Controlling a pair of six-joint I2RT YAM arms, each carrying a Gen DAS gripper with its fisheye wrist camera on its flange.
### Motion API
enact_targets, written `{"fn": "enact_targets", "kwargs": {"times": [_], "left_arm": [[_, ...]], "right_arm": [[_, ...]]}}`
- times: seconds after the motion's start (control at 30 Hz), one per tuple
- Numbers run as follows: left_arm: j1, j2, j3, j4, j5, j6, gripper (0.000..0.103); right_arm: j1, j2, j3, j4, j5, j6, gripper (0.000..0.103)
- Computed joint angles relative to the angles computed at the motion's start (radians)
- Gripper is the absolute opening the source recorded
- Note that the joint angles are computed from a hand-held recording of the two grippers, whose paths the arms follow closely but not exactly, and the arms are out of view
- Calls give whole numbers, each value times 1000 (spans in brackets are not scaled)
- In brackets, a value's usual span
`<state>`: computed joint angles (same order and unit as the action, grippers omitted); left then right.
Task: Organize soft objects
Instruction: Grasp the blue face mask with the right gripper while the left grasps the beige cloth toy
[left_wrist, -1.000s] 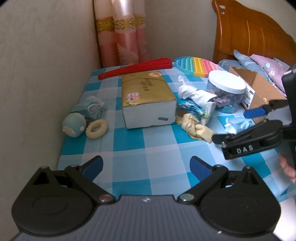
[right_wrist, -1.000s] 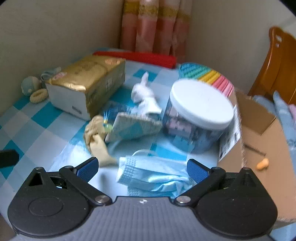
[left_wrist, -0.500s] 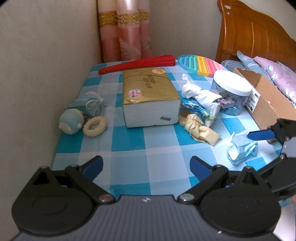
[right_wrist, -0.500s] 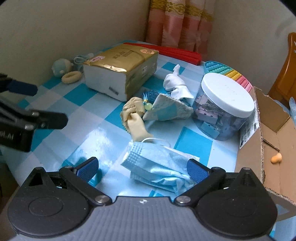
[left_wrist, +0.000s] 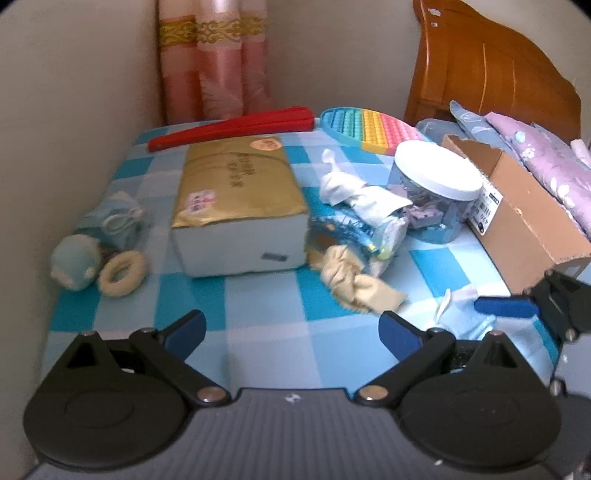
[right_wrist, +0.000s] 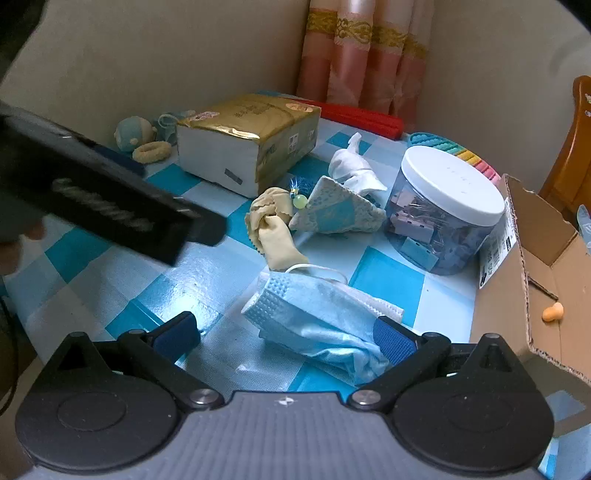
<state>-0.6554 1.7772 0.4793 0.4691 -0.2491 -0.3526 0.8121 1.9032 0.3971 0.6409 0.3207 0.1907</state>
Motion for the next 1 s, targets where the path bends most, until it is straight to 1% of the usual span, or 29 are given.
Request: {"fn": "enact_targets", "kwargs": {"times": [0.1, 0.2, 0.33, 0.37, 0.43, 0.57, 0.6, 0.67, 0.73, 0.8, 0.83, 0.87, 1.0], "left_arm": [[-3, 40, 41, 12, 10, 18, 97], [-3, 74, 81, 18, 27, 34, 94], [-12, 112, 120, 18, 44, 47, 79], [-15, 121, 129, 15, 46, 48, 76], [-21, 137, 142, 17, 51, 49, 66], [-32, 161, 162, 19, 47, 58, 65], [-35, 167, 167, 16, 40, 64, 63], [-39, 174, 176, 13, 38, 73, 57], [-36, 181, 187, 2, 47, 75, 47], [-36, 184, 193, -9, 47, 74, 42], [-37, 184, 194, -13, 44, 73, 35], [-38, 182, 192, -18, 45, 74, 32], [-36, 157, 170, -26, 51, 63, 29]], "right_arm": [[-9, 2, -5, 9, -13, 8, 103], [-33, -4, 2, -12, -50, 19, 103], [-32, 3, -3, 8, -52, 17, 103], [-31, 7, -7, 18, -50, 16, 103], [-32, 14, -13, 37, -51, 12, 103], [-31, 26, -27, 76, -52, 7, 103], [-31, 28, -29, 83, -53, 7, 103], [-32, 30, -34, 92, -56, 4, 103], [-30, 30, -39, 100, -56, 4, 103], [-28, 30, -43, 106, -56, 4, 103], [-26, 30, -45, 110, -55, 4, 103], [-26, 30, -47, 112, -55, 3, 103], [-22, 34, -55, 133, -49, 4, 103]]}}
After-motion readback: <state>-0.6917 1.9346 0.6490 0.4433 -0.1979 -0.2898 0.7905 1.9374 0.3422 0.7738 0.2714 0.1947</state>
